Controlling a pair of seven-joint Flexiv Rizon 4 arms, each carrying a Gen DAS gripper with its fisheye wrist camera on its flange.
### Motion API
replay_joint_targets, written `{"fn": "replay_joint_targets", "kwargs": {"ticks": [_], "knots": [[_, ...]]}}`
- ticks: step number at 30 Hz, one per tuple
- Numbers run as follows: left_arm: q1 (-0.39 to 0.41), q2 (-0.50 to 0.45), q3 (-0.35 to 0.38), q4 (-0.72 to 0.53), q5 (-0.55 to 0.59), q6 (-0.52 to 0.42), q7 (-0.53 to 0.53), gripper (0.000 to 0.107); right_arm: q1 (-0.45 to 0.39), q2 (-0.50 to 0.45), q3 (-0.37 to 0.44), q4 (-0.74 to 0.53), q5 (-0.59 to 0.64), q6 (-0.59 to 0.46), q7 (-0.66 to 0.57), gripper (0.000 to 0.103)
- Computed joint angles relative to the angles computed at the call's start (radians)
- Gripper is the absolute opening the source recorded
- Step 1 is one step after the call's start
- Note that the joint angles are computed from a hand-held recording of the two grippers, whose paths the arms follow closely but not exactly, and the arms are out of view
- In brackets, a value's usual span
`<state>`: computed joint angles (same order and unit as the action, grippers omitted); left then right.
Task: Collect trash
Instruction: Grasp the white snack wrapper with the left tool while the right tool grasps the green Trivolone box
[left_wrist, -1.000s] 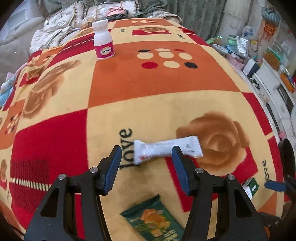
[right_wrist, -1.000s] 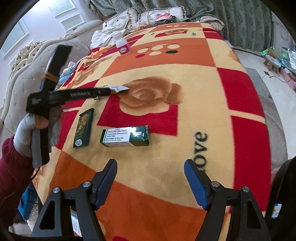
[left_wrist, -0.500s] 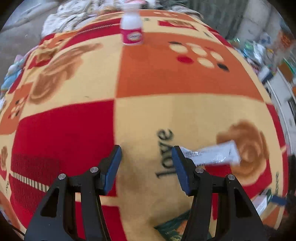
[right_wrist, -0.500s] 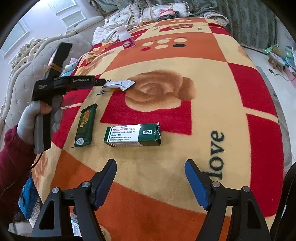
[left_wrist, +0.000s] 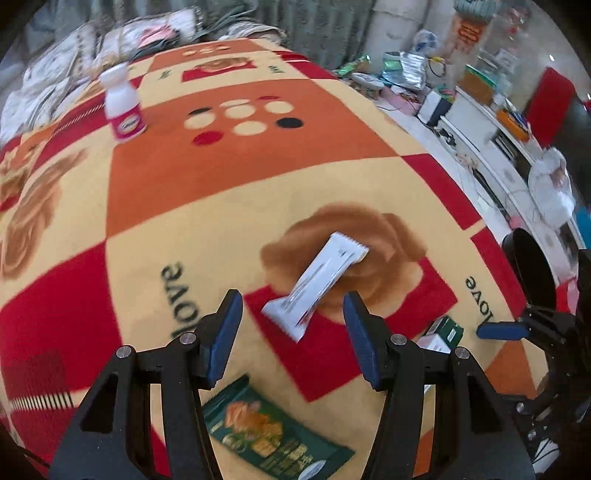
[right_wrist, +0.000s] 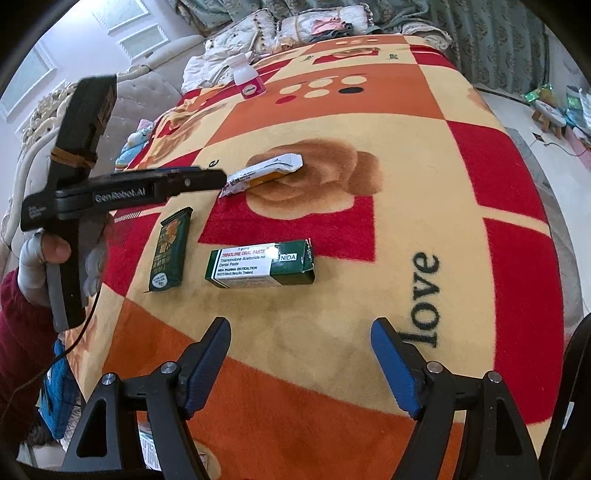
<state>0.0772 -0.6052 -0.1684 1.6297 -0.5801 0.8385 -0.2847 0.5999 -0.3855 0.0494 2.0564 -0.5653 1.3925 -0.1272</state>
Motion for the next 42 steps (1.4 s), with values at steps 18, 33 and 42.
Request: {"fn": "replay_joint_targets", "kwargs": {"ticks": [18, 33, 42], "knots": [[0.009, 0.014, 0.003, 0.033, 0.045, 0.084, -0.107, 0.020, 0.030, -0.051, -0.030, -0.098, -0.052, -0.036, -0.012, 0.086], [0.053, 0.108, 0.028, 0.134, -0.101, 0.002, -0.029, 0.010, 0.050, -0.090, -0.038, -0.154, -0.059, -0.120, -0.047, 0.076], [0.017, 0.136, 0.063, 0.181, -0.077, 0.032, -0.044, 0.015, 0.031, 0.025, -0.065, -0.003, -0.222, -0.024, 0.137, 0.076]]}}
